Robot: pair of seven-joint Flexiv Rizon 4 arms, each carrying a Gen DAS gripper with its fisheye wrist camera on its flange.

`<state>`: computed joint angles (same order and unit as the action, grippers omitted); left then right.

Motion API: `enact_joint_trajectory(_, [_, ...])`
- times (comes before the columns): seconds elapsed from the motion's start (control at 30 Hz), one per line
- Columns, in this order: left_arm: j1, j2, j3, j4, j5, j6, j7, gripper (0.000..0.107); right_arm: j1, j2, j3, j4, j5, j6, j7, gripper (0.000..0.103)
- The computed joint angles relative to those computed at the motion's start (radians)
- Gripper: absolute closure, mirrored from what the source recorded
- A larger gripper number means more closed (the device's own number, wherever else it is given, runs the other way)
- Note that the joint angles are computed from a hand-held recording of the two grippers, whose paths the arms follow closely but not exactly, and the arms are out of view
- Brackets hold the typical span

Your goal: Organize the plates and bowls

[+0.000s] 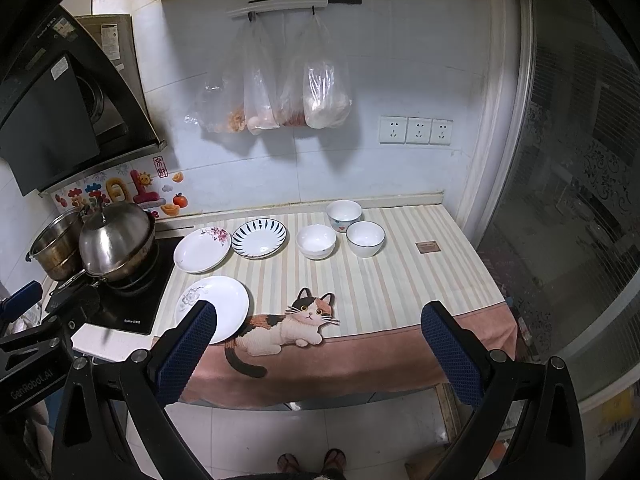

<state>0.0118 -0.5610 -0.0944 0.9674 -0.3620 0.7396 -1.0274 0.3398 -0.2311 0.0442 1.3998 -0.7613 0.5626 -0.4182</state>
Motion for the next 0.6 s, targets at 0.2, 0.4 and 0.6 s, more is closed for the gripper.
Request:
enact_joint_trajectory(0.2, [0.003, -0.007, -0.002, -0.012, -0.002, -0.007, 0.005, 0.004, -0.002, -0.014, -0.006, -0.011, 0.004, 0.006, 0.000, 0.000])
enact_joint_trajectory(0.4, [0.001, -0.030, -0.001, -0.057, 0.006, -0.032, 0.001, 0.004, 0.000, -0.016, -0.009, -0.013, 0.001, 0.004, 0.003, 0.000])
enact_joint_trajectory(0.6, [0.001, -0.030, -0.001, -0.059, 0.008, -0.034, -0.001, 0.004, -0.002, -0.015, -0.009, -0.012, 0.002, 0.008, 0.001, 0.000])
